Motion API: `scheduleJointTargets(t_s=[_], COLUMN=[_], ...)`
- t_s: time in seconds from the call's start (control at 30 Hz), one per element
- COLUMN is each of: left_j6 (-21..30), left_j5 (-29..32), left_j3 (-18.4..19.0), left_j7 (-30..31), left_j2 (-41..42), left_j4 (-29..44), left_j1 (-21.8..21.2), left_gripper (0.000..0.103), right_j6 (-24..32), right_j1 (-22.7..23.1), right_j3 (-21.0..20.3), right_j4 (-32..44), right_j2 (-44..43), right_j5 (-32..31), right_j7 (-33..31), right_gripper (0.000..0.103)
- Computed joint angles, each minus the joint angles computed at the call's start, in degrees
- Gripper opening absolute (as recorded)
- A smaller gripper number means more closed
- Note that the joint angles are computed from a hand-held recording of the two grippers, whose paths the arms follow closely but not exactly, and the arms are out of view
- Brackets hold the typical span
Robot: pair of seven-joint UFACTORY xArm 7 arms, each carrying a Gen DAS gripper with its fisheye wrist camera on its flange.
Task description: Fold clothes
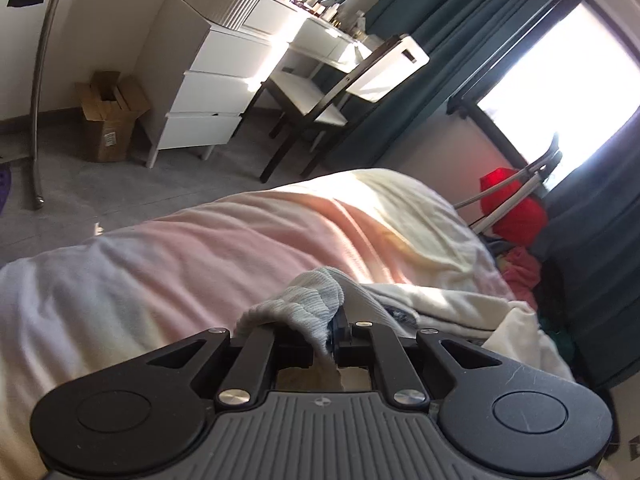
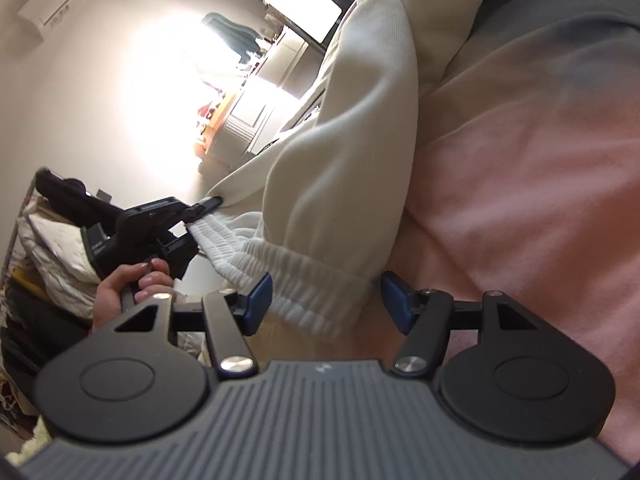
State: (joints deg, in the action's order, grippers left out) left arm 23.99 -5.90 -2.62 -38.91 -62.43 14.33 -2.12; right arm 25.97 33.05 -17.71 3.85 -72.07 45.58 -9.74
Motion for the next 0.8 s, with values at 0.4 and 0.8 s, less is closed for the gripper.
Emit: scheduleJointTargets(t_s=[0.4, 0.8], left_j6=[9.39, 6.01], left_j5=[0.50, 7.78], left_j3=[-0.52, -3.60], left_j7=[1.92, 4.86], left_j2=[-12.45, 2.92], left_j4=[-0.31, 3.15], left_j1=[0.75, 1.64], left_gripper=[0.068, 0.080], right_j6=[-2.70, -14.80], right_j1=[0.17, 10.29], right_j3=[-0.30, -3.08], right_j4=[-0.43, -1.11], right_j2=[-0.59, 2.70], right_j5=[0.54, -0.04], right_j7=[1.51, 3.10], right_gripper=[0.063, 0.066])
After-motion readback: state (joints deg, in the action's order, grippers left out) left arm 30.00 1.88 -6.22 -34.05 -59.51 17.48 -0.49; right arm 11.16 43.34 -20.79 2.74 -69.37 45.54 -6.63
